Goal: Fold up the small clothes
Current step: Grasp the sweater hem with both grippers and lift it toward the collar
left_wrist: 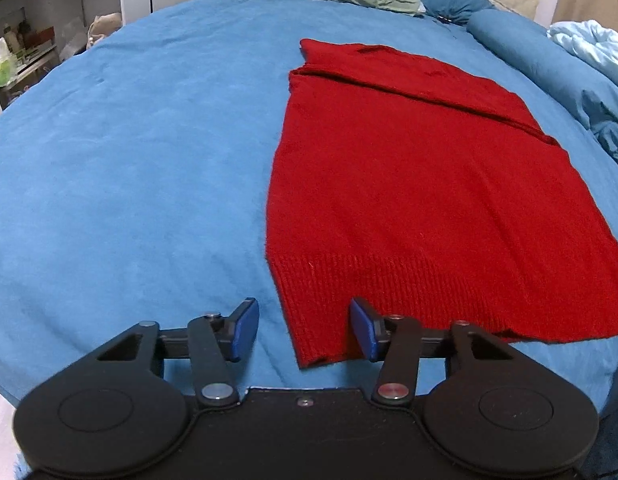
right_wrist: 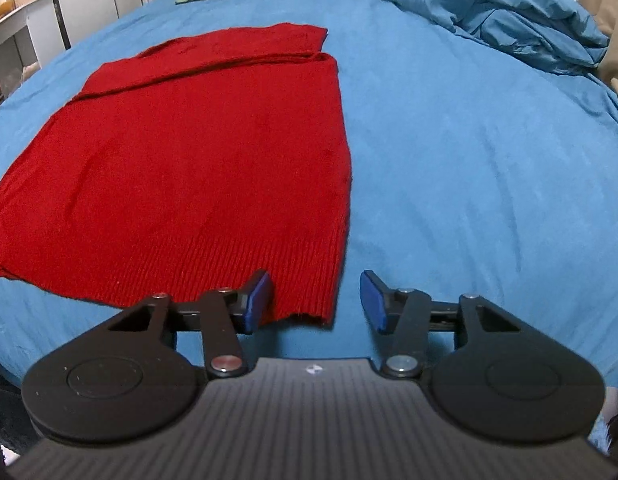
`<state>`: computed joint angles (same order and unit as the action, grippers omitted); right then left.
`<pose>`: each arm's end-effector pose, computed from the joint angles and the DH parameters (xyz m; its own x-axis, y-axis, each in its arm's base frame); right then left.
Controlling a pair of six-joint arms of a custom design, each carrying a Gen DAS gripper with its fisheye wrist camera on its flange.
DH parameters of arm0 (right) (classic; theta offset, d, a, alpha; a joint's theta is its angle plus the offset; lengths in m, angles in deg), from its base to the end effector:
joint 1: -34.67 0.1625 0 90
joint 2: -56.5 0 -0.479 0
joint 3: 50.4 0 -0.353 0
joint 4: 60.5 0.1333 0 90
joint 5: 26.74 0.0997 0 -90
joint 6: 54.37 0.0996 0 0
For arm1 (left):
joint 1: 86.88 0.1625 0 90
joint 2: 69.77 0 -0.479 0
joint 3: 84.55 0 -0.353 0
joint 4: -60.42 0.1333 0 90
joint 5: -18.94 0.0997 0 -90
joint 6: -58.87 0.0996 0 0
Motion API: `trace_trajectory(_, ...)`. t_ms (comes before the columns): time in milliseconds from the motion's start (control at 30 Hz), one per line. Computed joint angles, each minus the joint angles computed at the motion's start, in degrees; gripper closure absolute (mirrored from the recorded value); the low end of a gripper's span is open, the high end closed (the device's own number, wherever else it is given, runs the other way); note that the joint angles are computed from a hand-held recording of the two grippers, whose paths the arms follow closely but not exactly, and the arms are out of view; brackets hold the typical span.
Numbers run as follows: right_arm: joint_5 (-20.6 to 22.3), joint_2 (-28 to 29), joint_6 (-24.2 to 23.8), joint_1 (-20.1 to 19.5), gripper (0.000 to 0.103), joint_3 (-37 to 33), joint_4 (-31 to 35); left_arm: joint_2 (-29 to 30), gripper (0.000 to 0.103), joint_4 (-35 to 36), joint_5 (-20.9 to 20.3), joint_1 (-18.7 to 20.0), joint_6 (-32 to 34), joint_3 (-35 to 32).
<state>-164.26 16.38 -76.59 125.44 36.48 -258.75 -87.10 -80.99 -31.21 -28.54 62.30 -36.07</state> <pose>0.0694 -0.7139 0.2695 -0.6308 0.4110 0.6582 -0.2646 0.6835 -0.6804 -0.2938 -0.8520 0.0854 -0.7391 0.2615 -0.6208 0.5376 0.7843 -0.3097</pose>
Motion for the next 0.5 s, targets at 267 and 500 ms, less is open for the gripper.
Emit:
trace_trajectory(267, 1.07, 0.47, -0.77, -0.15, 0.062, -0.28, 0.77, 0.08, 0.094, 0.0, -0.48, -0.33, 1.67, 0.43)
trace_trajectory(500, 3.74, -1.37, 3.13, -0.51, 0.082, 0.87, 2.4, -1.73, 0.098, -2.52, -2.77, -0.79, 0.26, 2.15)
